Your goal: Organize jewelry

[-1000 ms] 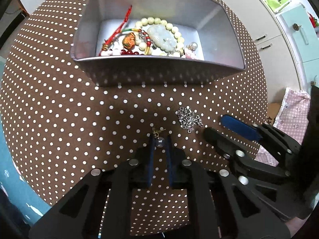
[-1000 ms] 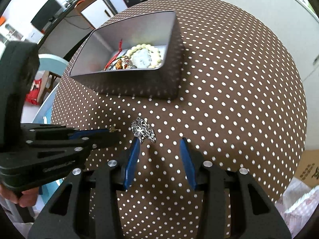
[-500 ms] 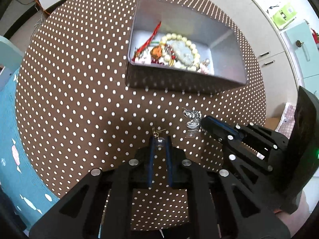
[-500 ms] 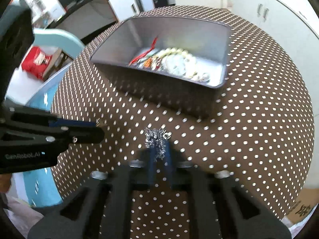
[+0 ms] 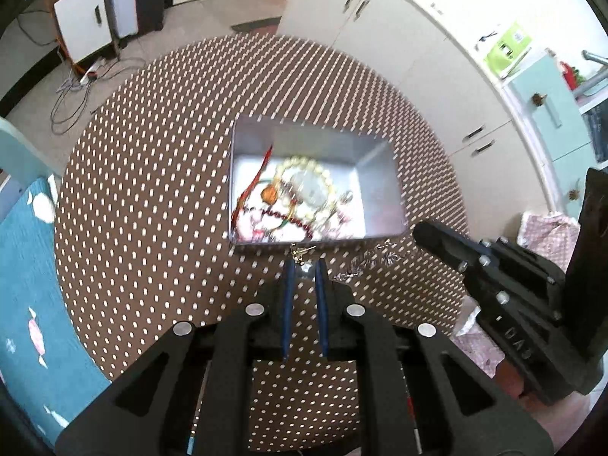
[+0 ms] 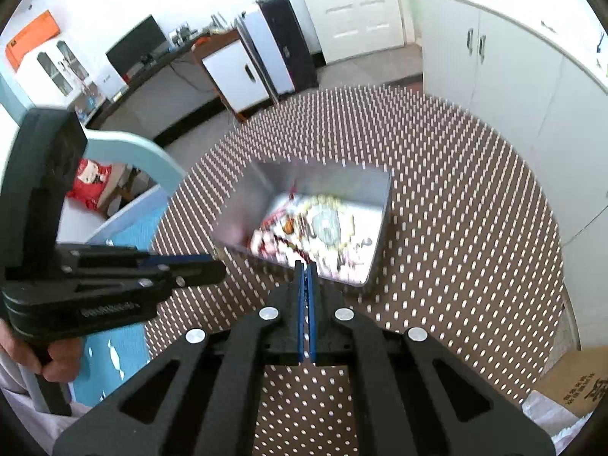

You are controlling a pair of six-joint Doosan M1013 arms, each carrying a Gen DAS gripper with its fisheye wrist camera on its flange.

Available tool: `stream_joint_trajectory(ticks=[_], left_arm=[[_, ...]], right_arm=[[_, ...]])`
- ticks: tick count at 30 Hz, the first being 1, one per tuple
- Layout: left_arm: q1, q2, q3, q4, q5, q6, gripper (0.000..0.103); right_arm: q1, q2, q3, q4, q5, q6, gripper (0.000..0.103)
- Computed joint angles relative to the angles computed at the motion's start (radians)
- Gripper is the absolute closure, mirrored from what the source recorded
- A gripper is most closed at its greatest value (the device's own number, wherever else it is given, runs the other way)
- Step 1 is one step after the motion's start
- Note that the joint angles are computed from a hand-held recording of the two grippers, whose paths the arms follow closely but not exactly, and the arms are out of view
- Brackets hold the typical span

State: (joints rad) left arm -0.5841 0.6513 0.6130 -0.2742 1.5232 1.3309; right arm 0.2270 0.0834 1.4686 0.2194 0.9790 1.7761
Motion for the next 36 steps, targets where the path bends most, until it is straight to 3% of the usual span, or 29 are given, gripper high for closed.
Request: stream_joint_trajectory(ticks=[6, 12, 13, 14, 15, 19, 27, 36], left_arm=[[0.003, 0.074, -0.190, -0.015, 0.030, 0.015, 0.093], [-0.001, 0.089, -0.232, -0.015, 0.036, 0.041, 0.090], [-0.003, 0.106, -0.264, -0.019, 0.070, 0.047, 0.069], [-0.004, 0.108, -0.258, -0.014, 0.084, 0.052, 0.042], [-0.009, 0.110, -0.260, 0.015, 0.097, 0.048, 0.041], [-0.010, 0.068, -0.182, 0.036, 0.067, 0.072, 0.041], [-0.014, -0.034, -0.050, 0.086, -0.008, 0.138, 0.041], [-0.054, -0.188, 0.090, 0.249, -0.206, 0.110, 0.041]], right_arm=[[0.006, 0.003, -0.079, -0.050, -0.040, -0.009, 0.102], [0.022, 0.004, -0.094, -0.087, -0.088, 0.014, 0.099], [0.027, 0.010, -0.099, -0.098, -0.076, 0.016, 0.095], [0.035, 0.017, -0.108, -0.137, -0.053, 0.040, 0.077], [0.047, 0.027, -0.119, -0.198, -0.017, 0.090, 0.067], [0.052, 0.014, -0.094, -0.217, -0.021, 0.181, 0.065], [0.114, -0.024, -0.091, -0.375, 0.031, 0.410, 0.063], [0.187, -0.094, -0.084, -0.536, 0.021, 0.571, 0.053]])
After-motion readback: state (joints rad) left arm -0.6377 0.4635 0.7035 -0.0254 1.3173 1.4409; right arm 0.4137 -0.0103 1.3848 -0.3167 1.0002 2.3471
